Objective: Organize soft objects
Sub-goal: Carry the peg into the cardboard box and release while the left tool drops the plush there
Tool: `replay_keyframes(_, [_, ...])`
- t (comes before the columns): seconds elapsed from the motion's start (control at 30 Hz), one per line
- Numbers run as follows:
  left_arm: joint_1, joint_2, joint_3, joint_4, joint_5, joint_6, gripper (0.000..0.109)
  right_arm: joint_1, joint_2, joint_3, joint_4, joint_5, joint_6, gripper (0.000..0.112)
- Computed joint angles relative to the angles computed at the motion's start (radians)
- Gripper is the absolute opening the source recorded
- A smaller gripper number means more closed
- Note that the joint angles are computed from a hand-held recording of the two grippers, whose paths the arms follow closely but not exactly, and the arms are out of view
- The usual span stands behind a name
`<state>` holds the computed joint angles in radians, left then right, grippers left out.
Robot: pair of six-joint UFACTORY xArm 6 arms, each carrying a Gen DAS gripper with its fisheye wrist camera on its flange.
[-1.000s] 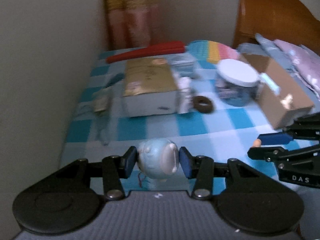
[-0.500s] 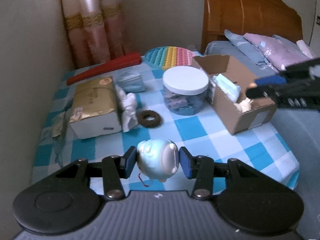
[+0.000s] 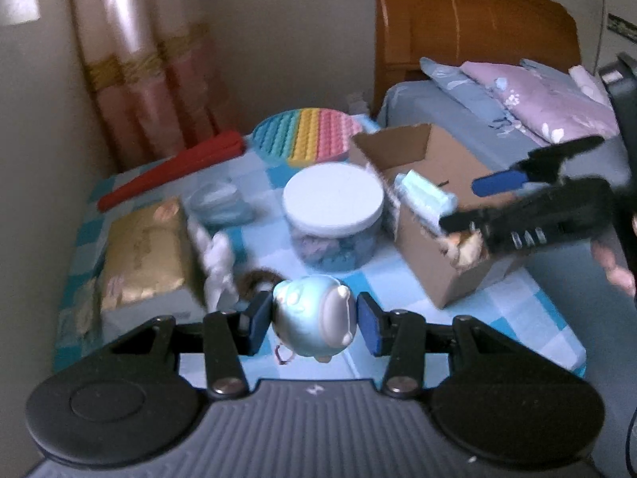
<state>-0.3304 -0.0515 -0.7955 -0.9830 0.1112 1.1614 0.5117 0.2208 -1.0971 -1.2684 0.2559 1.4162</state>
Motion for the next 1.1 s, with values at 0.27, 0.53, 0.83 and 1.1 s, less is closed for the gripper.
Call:
replay_keyframes(0.27, [-0.044, 0.118, -0.213, 0.003, 0.108, 0.049, 0.046, -0.037, -0.067, 0.073, -0.109, -0.078, 0.121, 0.100])
replay_keyframes(0.53, [-0.096, 0.375, -0.542, 0.229, 0.245, -0.142, 0.046, -0.037, -0.075, 0.097, -0.104, -0.067, 0.107, 0.101])
replay_keyframes(0.83, [-0.112, 0.608, -0.834, 0.402, 0.372, -0.337, 0.073, -0.035, -0.070, 0.107, -0.129, -0.053, 0.120, 0.101])
replay_keyframes(1.1, [-0.098, 0.536, -0.753, 0.299, 0.310, -0.263, 0.086, -0.034, -0.076, 0.110, -0.117, -0.060, 0.120, 0.101])
